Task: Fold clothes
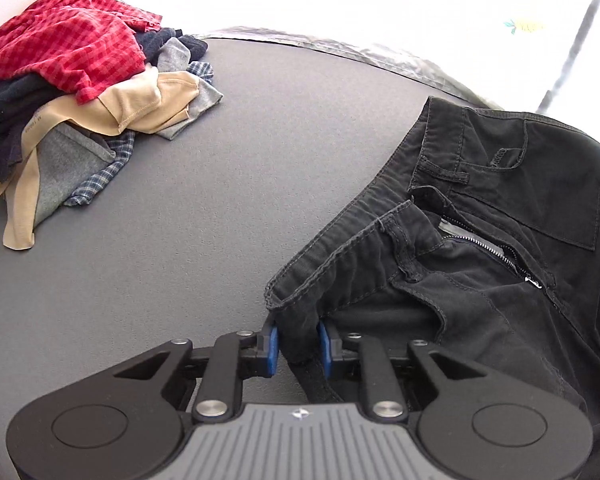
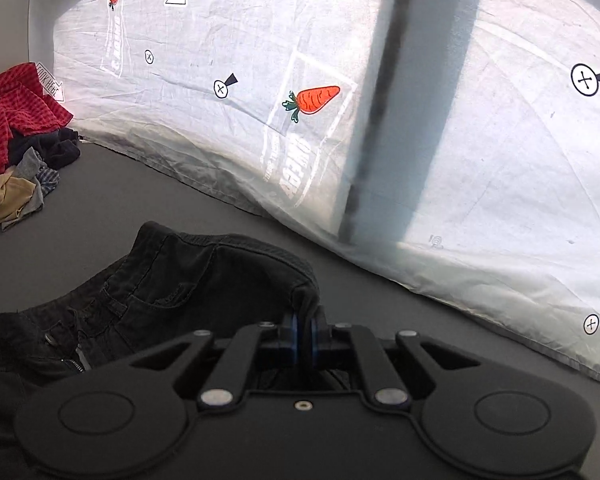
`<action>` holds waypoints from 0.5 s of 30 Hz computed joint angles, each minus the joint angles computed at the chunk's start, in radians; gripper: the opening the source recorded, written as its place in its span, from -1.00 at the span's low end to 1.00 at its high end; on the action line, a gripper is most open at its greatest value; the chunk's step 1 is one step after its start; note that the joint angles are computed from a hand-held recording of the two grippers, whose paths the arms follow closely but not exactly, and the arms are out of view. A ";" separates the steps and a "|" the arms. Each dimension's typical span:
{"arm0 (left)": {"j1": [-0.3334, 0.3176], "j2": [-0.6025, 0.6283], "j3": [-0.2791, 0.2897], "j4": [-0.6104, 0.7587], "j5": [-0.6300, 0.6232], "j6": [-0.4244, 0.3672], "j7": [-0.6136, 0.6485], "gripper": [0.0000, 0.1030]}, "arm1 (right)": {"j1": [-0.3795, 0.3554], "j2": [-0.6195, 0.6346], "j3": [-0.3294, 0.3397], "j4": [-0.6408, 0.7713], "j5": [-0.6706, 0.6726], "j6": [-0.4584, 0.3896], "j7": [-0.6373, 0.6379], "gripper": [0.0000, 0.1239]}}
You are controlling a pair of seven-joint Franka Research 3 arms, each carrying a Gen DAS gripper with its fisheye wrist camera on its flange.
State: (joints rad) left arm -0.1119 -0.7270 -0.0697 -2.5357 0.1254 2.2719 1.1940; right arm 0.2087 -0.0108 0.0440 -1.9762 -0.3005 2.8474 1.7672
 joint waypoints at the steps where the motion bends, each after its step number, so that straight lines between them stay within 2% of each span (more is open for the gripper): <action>1: 0.013 -0.013 0.011 0.001 0.001 -0.012 -0.004 -0.57 | 0.011 0.014 0.011 0.026 0.012 -0.001 -0.003 -0.89; 6: 0.104 -0.052 0.074 0.014 0.023 -0.058 -0.007 -0.57 | 0.100 0.128 0.037 0.188 0.012 0.020 -0.032 -0.89; 11: 0.237 -0.033 0.115 0.062 0.102 -0.072 -0.005 -0.57 | 0.226 0.284 0.028 0.414 0.048 -0.005 -0.026 -0.89; 12: 0.260 -0.022 0.118 0.069 0.119 -0.074 -0.007 -0.57 | 0.254 0.317 0.022 0.462 0.050 -0.015 -0.025 -0.89; 15: 0.308 0.036 0.148 0.104 0.132 -0.092 0.003 -0.57 | 0.339 0.414 -0.010 0.608 0.046 -0.137 -0.005 -0.86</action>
State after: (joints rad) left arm 0.1962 -0.6914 0.0785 -2.4319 0.2573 2.1796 1.1965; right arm 0.5479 0.4036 0.0341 -1.3687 -0.2545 2.7102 1.7626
